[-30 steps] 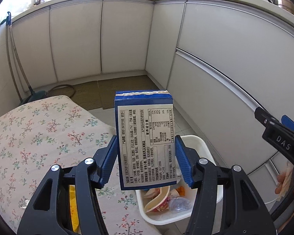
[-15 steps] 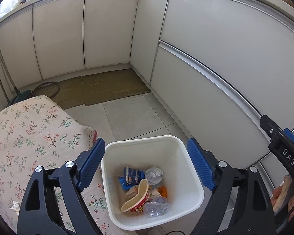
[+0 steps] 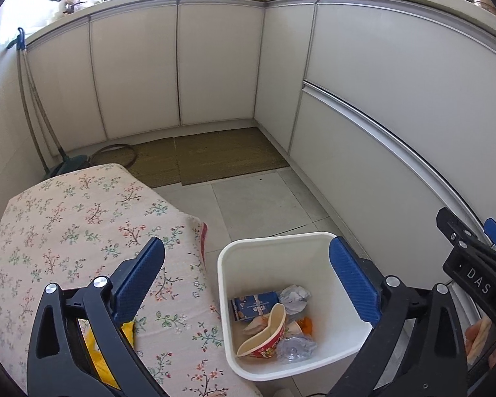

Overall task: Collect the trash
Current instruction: 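Move both tools back over the table toward the tissue and yellow packet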

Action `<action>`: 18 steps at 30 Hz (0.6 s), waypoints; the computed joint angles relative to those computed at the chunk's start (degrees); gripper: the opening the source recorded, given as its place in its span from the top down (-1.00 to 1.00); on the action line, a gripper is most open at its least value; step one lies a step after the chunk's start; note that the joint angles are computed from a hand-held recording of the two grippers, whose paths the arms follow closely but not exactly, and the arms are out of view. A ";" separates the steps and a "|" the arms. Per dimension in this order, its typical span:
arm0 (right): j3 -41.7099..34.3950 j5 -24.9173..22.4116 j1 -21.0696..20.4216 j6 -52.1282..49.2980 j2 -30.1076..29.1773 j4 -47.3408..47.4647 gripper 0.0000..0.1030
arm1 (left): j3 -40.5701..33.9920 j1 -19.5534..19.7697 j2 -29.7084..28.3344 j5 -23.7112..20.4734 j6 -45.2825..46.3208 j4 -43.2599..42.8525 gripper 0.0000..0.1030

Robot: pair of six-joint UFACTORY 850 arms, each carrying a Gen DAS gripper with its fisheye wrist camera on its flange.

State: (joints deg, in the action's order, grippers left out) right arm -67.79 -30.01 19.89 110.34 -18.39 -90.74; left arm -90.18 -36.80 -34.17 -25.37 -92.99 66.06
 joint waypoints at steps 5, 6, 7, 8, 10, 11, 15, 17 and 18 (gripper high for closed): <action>-0.63 0.03 3.07 -3.25 -0.66 0.16 -0.87 | 5.13 1.07 3.39 -0.76 -3.15 0.18 -0.86; -0.82 -0.04 3.69 -3.68 -0.79 0.11 -0.87 | 6.20 1.20 4.10 -0.98 -3.89 0.40 -0.86; -1.01 0.15 4.21 -4.20 -0.91 0.06 -0.87 | 7.49 1.40 4.95 -1.24 -4.92 0.83 -0.86; -1.20 0.35 4.73 -4.68 -1.03 0.15 -0.87 | 8.81 1.62 5.83 -1.46 -5.86 1.21 -0.86; -1.97 0.89 5.76 -6.37 -1.51 1.05 -0.87 | 11.19 2.03 7.46 -1.86 -7.37 1.73 -0.86; -2.28 1.11 6.30 -7.09 -1.73 1.46 -0.87 | 12.63 2.31 8.41 -2.08 -8.27 2.00 -0.86; -3.72 1.76 8.67 -10.17 -2.74 2.88 -0.87 | 17.42 3.62 11.83 -2.75 -10.20 1.97 -0.86; -4.30 2.06 9.75 -11.37 -3.18 3.30 -0.87 | 19.51 4.31 13.35 -3.22 -10.93 1.98 -0.86; -4.89 2.30 10.25 -12.37 -3.56 3.95 -0.87 | 20.67 4.71 14.21 -3.54 -11.28 1.97 -0.86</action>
